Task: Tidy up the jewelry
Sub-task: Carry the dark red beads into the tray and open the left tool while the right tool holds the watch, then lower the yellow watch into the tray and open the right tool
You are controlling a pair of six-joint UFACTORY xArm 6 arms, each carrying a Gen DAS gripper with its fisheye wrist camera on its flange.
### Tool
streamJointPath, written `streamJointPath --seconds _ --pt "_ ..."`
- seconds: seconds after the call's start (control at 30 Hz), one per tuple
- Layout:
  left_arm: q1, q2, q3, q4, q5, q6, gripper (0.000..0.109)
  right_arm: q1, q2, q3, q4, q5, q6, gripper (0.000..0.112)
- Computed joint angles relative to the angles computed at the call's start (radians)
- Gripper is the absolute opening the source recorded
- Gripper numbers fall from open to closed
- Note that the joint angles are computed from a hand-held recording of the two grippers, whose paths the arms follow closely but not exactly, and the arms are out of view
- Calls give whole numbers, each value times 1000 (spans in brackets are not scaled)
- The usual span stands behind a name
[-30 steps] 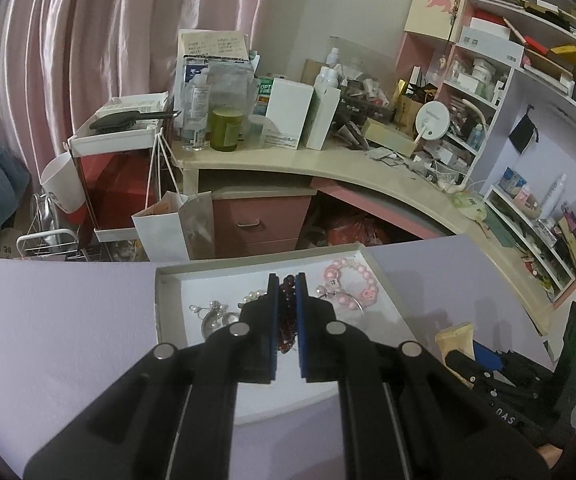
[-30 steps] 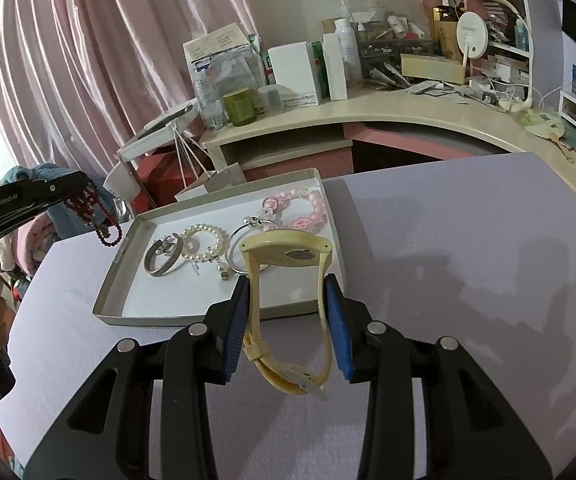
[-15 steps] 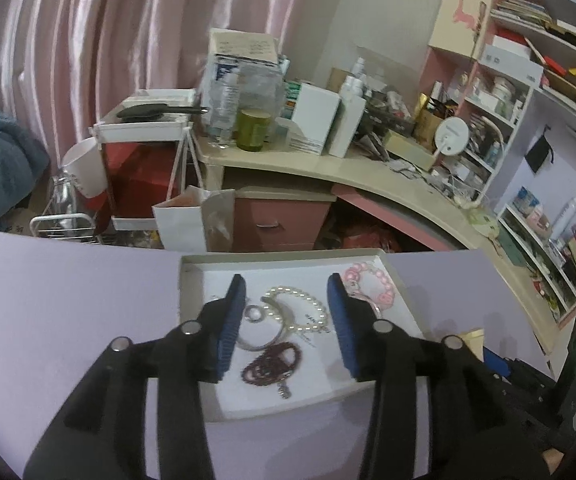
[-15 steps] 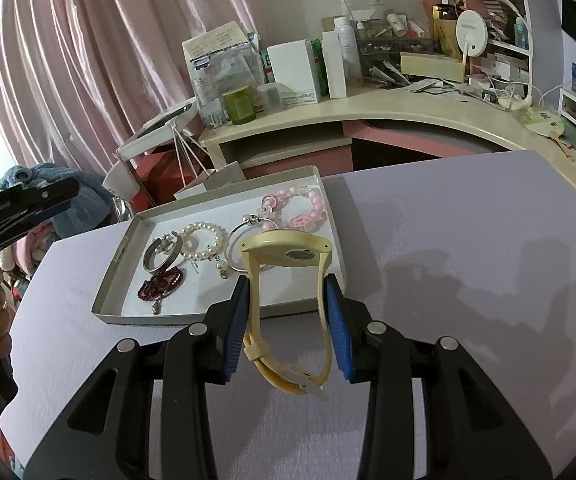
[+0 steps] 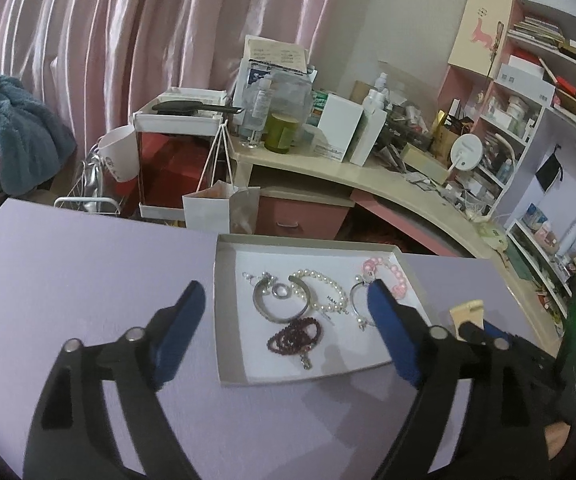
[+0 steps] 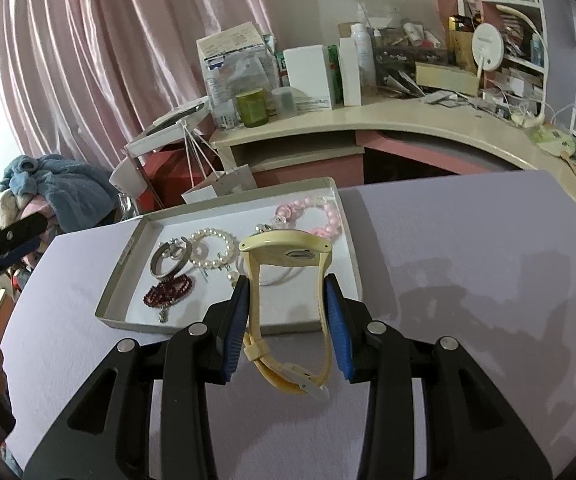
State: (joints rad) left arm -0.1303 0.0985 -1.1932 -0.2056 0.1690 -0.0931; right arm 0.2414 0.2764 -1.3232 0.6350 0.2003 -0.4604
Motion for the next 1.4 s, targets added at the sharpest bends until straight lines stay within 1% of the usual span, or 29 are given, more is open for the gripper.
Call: streamJointPath --seconds 0.13,0.2,0.27,0.33,0.5,0.6,0.73,0.87,1.03,1.2,1.4 --pt "0 -13 24 18 -14 -18 93 4 31 -56 17 16 -22 39" --pt "0 -23 43 37 -22 -31 94 5 55 -98 17 30 -25 39" --pt "3 -29 55 85 -28 -75 95 4 79 -139 17 45 -18 39" --pt "6 -33 62 105 -32 -97 96 1 110 -190 18 64 -8 39" --pt "11 -36 74 125 -38 -136 96 1 191 -301 -26 88 55 39" --pt "12 -36 75 122 -40 -133 96 -1 229 -347 -55 118 103 39" --pt "14 -34 77 135 -40 -141 96 6 255 -364 -129 142 156 39" --pt "6 -34 80 71 -45 -79 96 17 263 -361 -183 149 192 39" --pt "2 -31 81 95 -48 -90 96 23 273 -368 -233 148 227 40" --pt "1 -22 73 102 -42 -102 96 21 286 -382 -273 148 254 40" --pt "2 -16 74 107 -41 -110 96 20 295 -392 -286 154 266 40"
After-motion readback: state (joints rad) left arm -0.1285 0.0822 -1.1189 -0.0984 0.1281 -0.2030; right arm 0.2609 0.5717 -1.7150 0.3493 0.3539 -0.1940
